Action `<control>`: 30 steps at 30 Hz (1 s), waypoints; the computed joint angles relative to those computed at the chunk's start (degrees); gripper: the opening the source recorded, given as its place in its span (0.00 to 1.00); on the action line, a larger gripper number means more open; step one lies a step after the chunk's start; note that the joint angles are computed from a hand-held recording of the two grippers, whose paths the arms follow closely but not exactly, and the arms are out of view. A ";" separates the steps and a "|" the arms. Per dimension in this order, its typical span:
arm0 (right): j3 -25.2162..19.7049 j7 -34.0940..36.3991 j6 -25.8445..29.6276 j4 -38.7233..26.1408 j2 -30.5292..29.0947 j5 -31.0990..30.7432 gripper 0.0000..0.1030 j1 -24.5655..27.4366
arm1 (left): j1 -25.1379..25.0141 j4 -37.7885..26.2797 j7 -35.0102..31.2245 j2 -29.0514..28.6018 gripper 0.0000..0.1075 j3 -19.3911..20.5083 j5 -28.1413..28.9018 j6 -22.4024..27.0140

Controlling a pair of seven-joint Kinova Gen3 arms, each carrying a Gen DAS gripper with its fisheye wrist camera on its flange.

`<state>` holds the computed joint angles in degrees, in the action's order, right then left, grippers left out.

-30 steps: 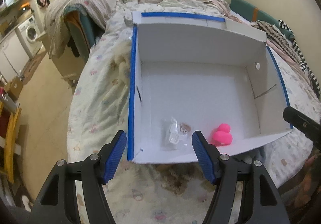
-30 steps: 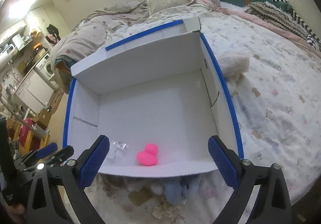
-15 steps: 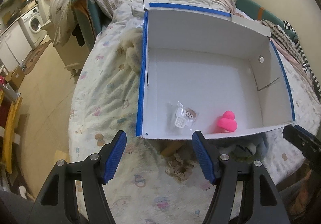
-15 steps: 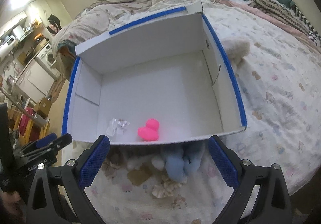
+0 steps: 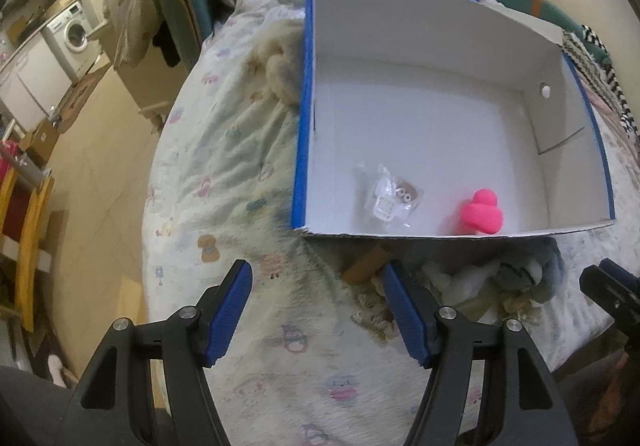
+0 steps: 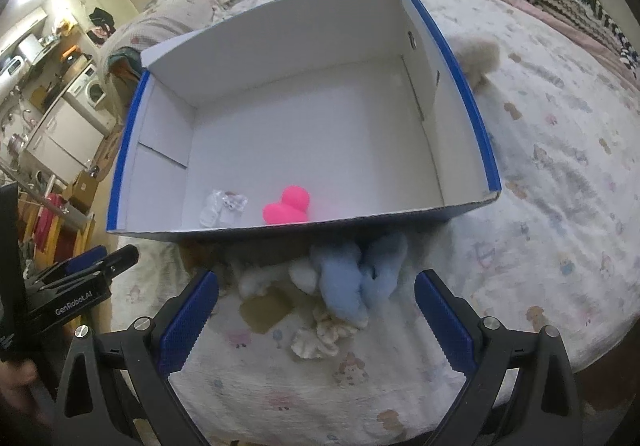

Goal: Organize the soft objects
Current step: 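Withdraw both tools from the box back toward the remaining items, then grasp the lace scrunchie with the left gripper while the right grasps the blue plush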

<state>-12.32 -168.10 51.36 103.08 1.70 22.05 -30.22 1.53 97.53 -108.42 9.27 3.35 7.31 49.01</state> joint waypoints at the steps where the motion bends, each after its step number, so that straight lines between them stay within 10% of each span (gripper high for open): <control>1: 0.07 -0.09 -0.24 0.14 0.05 -0.33 1.00 0.10 | 0.05 -0.12 0.35 0.18 0.61 -0.08 -0.15 0.12; 16: 1.57 -1.77 -1.95 2.71 0.37 -3.05 1.00 2.25 | -0.81 -2.91 5.77 3.93 0.60 -0.84 -0.31 2.08; 30: 3.22 0.75 -5.38 5.25 0.48 -9.17 1.00 6.28 | 0.96 -8.83 3.91 12.99 0.60 2.13 2.57 14.09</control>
